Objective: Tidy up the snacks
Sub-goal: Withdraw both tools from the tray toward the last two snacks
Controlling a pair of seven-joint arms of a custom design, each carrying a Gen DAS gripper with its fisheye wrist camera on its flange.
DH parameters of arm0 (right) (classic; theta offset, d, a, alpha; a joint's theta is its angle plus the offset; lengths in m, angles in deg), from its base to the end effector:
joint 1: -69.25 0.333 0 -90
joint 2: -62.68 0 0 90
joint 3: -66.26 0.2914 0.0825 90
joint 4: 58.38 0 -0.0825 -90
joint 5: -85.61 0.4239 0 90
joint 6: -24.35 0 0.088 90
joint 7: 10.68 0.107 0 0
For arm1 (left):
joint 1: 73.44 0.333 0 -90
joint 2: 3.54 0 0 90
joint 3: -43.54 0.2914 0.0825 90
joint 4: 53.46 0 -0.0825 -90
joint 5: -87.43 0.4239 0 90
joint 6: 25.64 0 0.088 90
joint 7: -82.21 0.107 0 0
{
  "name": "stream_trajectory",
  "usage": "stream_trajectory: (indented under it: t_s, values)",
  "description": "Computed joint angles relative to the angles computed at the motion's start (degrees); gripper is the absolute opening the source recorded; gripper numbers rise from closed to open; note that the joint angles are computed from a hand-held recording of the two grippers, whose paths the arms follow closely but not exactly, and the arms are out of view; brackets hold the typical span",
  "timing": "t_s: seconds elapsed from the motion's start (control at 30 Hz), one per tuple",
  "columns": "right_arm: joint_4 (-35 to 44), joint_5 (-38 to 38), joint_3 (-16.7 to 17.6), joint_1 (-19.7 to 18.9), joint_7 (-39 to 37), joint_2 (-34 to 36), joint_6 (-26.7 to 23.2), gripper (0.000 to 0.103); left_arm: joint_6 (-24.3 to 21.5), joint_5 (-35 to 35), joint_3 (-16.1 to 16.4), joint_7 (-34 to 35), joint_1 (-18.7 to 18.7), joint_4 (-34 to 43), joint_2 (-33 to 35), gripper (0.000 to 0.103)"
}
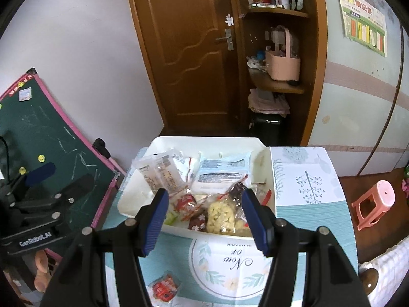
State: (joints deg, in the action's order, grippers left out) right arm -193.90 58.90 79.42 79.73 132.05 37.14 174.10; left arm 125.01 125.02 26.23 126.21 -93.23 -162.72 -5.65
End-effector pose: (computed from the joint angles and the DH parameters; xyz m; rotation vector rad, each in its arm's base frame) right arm 0.4629 0.2224 0.5288 -1.5871 1.8827 -0.6966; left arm 0.4981 -0.3982 0.5580 -1.4359 1.9512 -0.8945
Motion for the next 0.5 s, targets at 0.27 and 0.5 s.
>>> stream_trajectory:
  t_s: [0.27,0.5]
  values:
    - [0.6,-0.9,2.1,1.4,-0.5,-3.1,-2.2,0.06,1.4,-0.5,-1.0,4.2,2.2,-5.3,-8.1,0.102]
    - [0.4,-1.5,3.0,2.9,-0.8,-2.2,-3.3,0.066,1.9,-3.7,-1.0,12.4,3.9,-9.6,-9.9,0.102]
